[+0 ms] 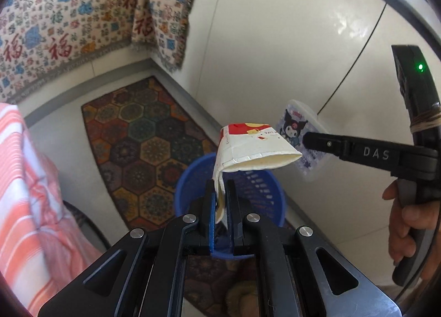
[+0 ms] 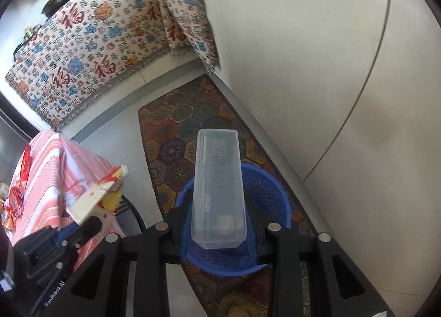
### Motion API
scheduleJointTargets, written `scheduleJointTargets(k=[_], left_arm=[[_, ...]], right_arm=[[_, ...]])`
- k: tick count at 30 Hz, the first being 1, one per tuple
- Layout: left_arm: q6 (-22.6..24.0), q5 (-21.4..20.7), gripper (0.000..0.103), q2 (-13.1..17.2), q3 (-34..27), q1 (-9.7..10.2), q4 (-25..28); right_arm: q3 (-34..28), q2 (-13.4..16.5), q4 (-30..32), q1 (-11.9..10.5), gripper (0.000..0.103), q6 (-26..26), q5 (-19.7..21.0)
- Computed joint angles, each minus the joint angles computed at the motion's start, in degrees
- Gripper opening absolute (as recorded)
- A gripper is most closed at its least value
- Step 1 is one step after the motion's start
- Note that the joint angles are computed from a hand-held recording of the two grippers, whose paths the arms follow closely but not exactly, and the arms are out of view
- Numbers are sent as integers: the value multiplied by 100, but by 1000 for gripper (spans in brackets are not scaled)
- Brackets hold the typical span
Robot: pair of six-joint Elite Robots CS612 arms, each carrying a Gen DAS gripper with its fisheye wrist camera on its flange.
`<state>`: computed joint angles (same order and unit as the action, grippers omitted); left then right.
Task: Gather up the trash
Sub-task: 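Carry the plastic box and paper cup over the blue wastebasket with both tools, then open both tools to drop the box and cup into the wastebasket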
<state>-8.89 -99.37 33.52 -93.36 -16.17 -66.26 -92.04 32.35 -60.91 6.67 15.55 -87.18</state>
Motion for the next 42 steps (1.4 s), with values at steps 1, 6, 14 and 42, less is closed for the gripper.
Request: scheduleJointTargets(k=[1,6,14,42], left_arm=[[8,0,5,-4,51,-19,-5],[-23,-30,5,-8,211,-79,-6],[39,-137,5,-105,491,-79,66],[-16,-239,55,-269,962,-160,87]], right_arm=[[8,11,20,-29,32,15,13],[64,30,142,-113,32,24,-30],[156,38,203,-130,33,-1,14],[33,132,346,-302,37,116,316]])
